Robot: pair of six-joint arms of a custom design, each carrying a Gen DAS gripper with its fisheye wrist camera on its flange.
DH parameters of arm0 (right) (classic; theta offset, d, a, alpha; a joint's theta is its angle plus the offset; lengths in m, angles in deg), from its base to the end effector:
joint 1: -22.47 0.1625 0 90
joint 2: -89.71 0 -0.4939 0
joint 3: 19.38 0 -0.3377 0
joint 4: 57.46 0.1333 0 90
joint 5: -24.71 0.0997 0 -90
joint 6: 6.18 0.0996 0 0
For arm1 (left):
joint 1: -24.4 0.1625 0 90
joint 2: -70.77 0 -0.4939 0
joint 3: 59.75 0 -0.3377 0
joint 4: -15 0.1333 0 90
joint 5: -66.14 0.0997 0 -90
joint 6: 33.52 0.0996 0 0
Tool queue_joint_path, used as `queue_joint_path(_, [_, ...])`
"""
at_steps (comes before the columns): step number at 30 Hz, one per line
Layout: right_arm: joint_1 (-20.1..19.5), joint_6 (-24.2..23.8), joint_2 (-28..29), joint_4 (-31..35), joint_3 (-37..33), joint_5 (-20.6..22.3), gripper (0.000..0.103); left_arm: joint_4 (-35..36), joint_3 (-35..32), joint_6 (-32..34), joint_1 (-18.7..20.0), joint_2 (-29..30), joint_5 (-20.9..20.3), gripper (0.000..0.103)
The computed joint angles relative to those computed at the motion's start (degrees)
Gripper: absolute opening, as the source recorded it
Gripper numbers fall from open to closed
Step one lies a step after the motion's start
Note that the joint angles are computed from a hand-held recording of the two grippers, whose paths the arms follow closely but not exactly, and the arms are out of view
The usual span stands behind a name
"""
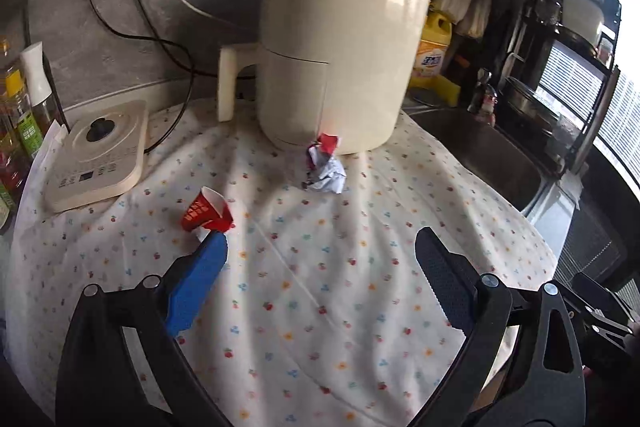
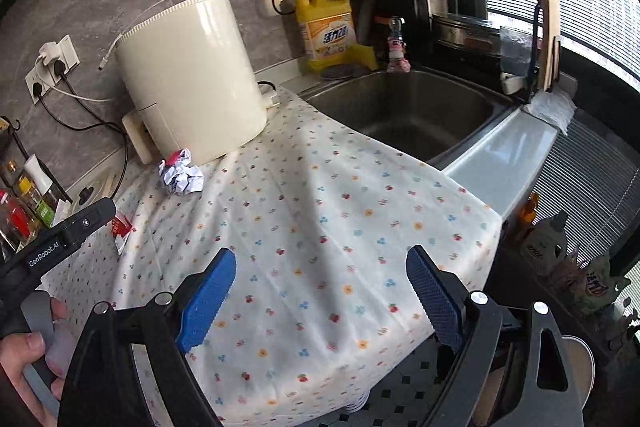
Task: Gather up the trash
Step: 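Grasp the red wrapper with the left gripper while the right grasps the crumpled paper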
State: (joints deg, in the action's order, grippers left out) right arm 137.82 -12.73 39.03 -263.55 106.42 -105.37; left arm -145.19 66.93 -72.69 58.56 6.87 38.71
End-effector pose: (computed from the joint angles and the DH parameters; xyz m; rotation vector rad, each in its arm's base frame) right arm 0.2873 -0.4448 0.2260 0.3422 -2.3776 1.0190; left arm -0.2698 -0.4510 0.2731 0.2389 2.2423 -1.1081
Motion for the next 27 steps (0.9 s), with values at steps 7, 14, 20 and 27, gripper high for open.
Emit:
queue_joint_path(7, [1.03,0.33,4.9,3.64,-5.4,0.13,0.083,-1.48,0.44,2.09,4.48,-2.74,0.87,0.094])
queue_joint_path(14, [2.05,0.21,9.61,6.48,-11.77,-1.13,0.083,-5.74,-1.88,7.33,10.26,-1.86,-0.6,0.094])
queue_joint_path(20, [2.39,1.86,12.22,7.67,-15.14,-1.49,0.083,-4.67,-4.78,9.67,14.23,-0.06,-2.96,0.094])
queue_joint_path(27, [2.1,2.05,14.95,10.17,-18.89,-0.37,0.083,-1.94,-5.36,7.94,15.79,-0.63,-4.71,0.042])
